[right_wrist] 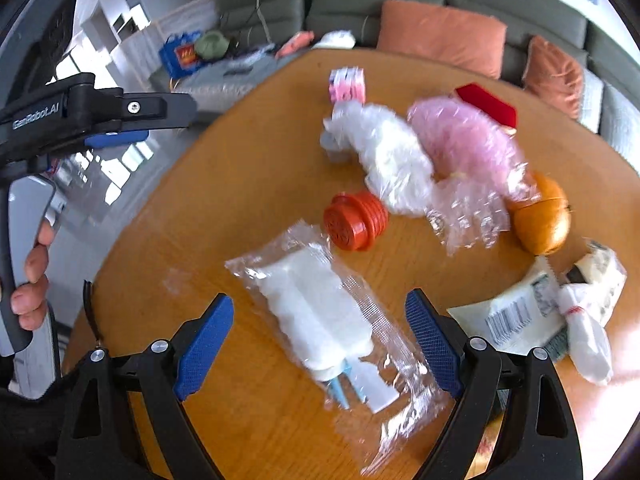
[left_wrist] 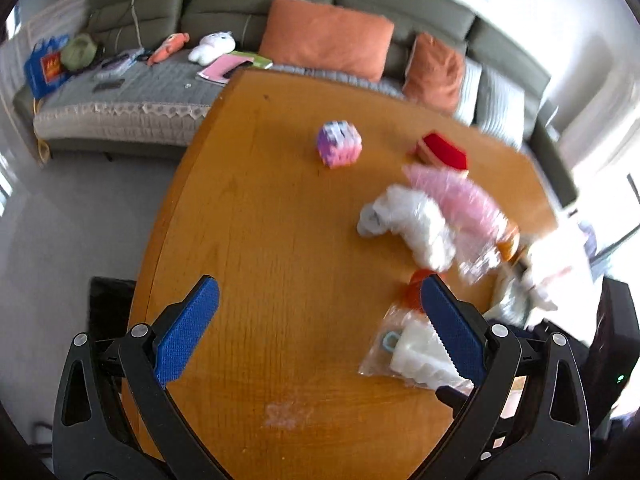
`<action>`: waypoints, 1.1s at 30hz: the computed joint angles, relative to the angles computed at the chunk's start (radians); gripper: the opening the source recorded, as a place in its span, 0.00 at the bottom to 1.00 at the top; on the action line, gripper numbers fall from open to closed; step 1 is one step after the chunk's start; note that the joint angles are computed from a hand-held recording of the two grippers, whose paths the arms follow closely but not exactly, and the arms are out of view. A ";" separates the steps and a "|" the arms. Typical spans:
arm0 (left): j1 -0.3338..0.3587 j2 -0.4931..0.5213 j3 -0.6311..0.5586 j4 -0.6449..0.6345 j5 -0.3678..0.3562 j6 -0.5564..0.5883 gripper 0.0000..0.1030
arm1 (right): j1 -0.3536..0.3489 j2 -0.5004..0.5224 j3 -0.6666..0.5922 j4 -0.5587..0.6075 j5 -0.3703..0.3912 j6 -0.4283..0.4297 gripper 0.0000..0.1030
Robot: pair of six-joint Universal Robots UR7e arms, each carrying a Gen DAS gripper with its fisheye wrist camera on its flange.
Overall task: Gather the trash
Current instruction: 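Grasp the clear bag of white foam with the right tool while the left grasps the red cap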
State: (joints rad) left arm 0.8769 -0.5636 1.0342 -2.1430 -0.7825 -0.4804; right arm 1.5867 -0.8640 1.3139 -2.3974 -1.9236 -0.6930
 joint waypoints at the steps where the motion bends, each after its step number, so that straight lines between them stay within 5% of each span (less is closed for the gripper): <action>1: -0.001 0.017 -0.022 0.027 -0.004 0.001 0.95 | -0.003 0.003 -0.002 0.008 0.001 -0.006 0.85; 5: 0.004 0.071 -0.091 0.096 -0.044 0.003 0.95 | -0.016 0.002 0.021 -0.005 -0.007 -0.047 0.80; 7: 0.007 0.111 -0.149 0.147 -0.047 0.020 0.95 | -0.021 -0.001 0.030 -0.010 -0.023 -0.049 0.48; 9: 0.011 0.145 -0.198 0.181 -0.066 0.025 0.95 | -0.036 -0.026 0.045 0.006 0.028 -0.021 0.39; 18: 0.010 0.272 -0.351 0.259 -0.047 0.087 0.95 | -0.069 -0.171 0.202 -0.078 0.107 0.037 0.38; 25: 0.012 0.322 -0.395 0.290 -0.038 0.120 0.93 | -0.062 -0.190 0.218 -0.089 0.094 0.059 0.38; 29: 0.007 0.301 -0.326 0.199 -0.049 0.176 0.58 | -0.059 -0.194 0.227 -0.103 0.083 0.078 0.38; 33: 0.010 0.282 -0.288 0.168 -0.083 0.194 0.43 | -0.052 -0.188 0.219 -0.111 0.079 0.103 0.38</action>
